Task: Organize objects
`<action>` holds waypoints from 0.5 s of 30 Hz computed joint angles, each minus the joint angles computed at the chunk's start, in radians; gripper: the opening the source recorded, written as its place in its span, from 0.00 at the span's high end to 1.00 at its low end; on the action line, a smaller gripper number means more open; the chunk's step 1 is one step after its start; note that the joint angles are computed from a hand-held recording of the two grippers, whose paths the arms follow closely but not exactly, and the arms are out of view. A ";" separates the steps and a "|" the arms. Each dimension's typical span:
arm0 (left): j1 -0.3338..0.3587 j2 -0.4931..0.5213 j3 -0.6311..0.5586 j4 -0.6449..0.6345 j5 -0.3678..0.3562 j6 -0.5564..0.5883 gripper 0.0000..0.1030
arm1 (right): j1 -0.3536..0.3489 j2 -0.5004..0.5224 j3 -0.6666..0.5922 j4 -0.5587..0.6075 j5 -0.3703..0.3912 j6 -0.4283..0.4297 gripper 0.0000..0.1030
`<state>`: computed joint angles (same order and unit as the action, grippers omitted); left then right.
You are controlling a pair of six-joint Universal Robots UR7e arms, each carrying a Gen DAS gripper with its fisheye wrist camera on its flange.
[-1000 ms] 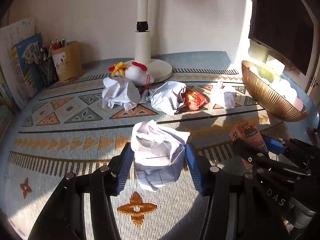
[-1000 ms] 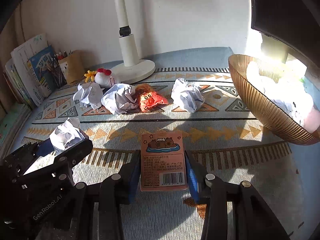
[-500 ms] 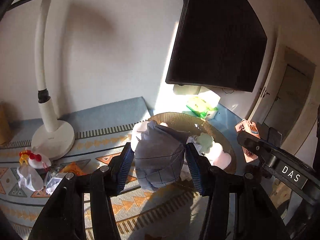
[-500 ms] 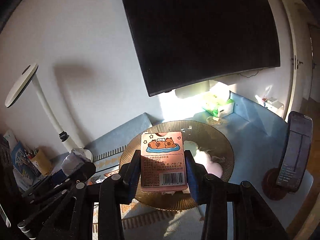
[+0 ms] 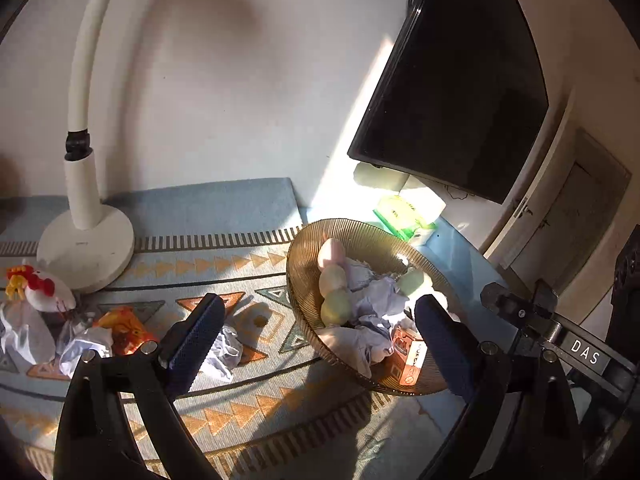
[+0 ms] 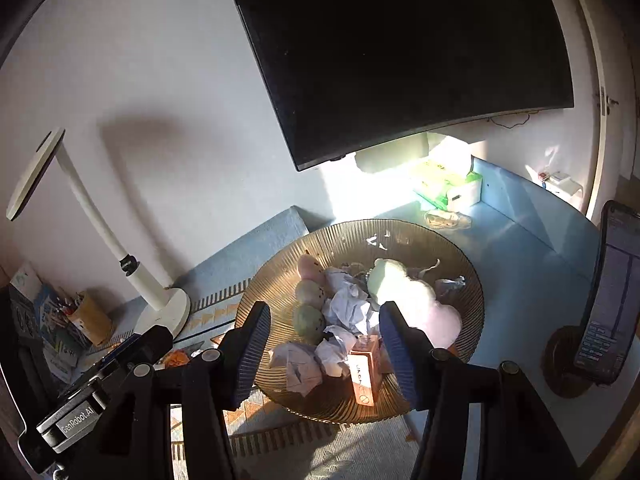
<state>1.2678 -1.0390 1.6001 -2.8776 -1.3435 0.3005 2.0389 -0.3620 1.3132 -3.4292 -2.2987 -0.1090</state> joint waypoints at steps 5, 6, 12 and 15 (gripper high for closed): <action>0.020 -0.154 0.162 -0.174 0.113 0.007 0.07 | 0.046 0.084 -0.061 0.038 0.085 -0.048 0.42; 0.027 -0.173 0.183 -0.211 0.145 0.016 0.07 | 0.052 0.107 -0.083 0.055 0.091 -0.049 0.42; 0.124 -0.214 0.232 -0.274 0.250 0.013 0.06 | 0.041 0.259 -0.219 0.159 0.116 -0.052 0.42; 0.177 -0.185 0.226 -0.310 0.262 0.026 0.06 | 0.028 0.328 -0.277 0.197 0.109 -0.093 0.42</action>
